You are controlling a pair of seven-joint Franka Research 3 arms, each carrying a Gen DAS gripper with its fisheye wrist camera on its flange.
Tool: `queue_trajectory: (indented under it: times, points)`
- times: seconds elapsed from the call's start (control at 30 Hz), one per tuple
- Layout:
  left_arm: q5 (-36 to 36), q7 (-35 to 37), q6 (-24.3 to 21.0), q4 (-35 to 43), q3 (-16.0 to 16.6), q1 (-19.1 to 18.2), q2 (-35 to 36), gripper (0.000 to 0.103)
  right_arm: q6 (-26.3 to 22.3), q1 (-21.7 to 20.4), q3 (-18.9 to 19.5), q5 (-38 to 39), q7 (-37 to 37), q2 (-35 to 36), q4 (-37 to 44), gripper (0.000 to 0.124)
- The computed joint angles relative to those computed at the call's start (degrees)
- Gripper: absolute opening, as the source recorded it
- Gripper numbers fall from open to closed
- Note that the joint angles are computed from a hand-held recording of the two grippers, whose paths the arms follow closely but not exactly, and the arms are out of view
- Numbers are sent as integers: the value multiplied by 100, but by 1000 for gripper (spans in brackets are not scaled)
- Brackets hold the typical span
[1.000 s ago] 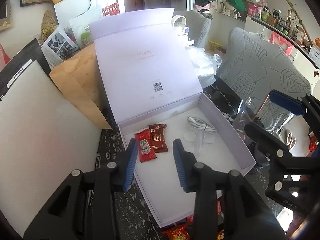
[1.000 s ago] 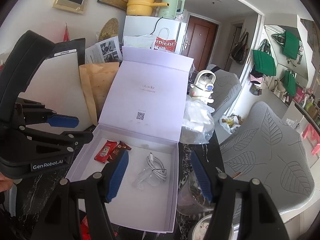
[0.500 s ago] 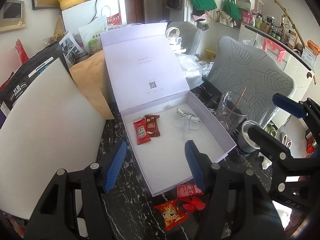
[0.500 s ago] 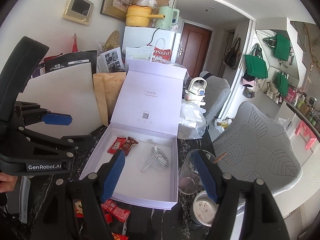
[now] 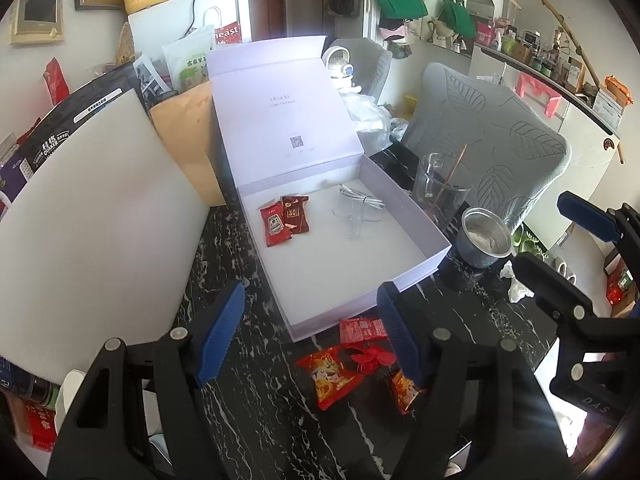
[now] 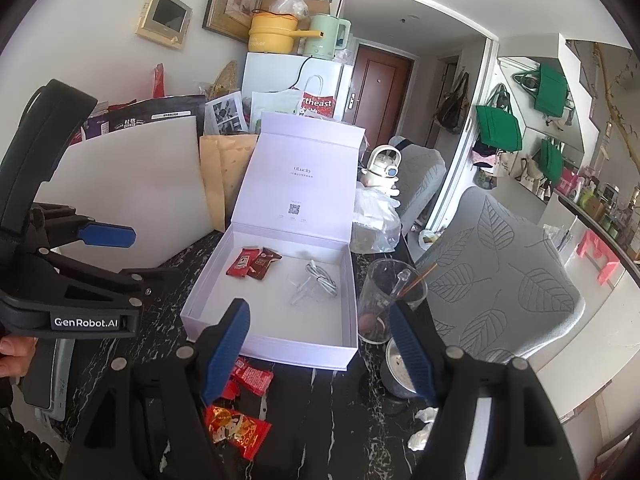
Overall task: Organize objects
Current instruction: 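Withdraw both grippers from the white box back toward the red snacks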
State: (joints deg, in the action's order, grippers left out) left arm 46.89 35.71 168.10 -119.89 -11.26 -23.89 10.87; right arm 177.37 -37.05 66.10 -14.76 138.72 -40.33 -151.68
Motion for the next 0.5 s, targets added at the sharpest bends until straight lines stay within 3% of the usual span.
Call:
queue_trajectory:
  times: [0.23, 0.5]
  points:
    - [223, -278, 183, -391, -9, -2, -212, 68, 15, 364, -43, 67, 223, -83, -263, 73]
    - [506, -615, 295, -717, -31, 4, -269, 68, 172, 362, 246, 147, 495, 90, -434, 73]
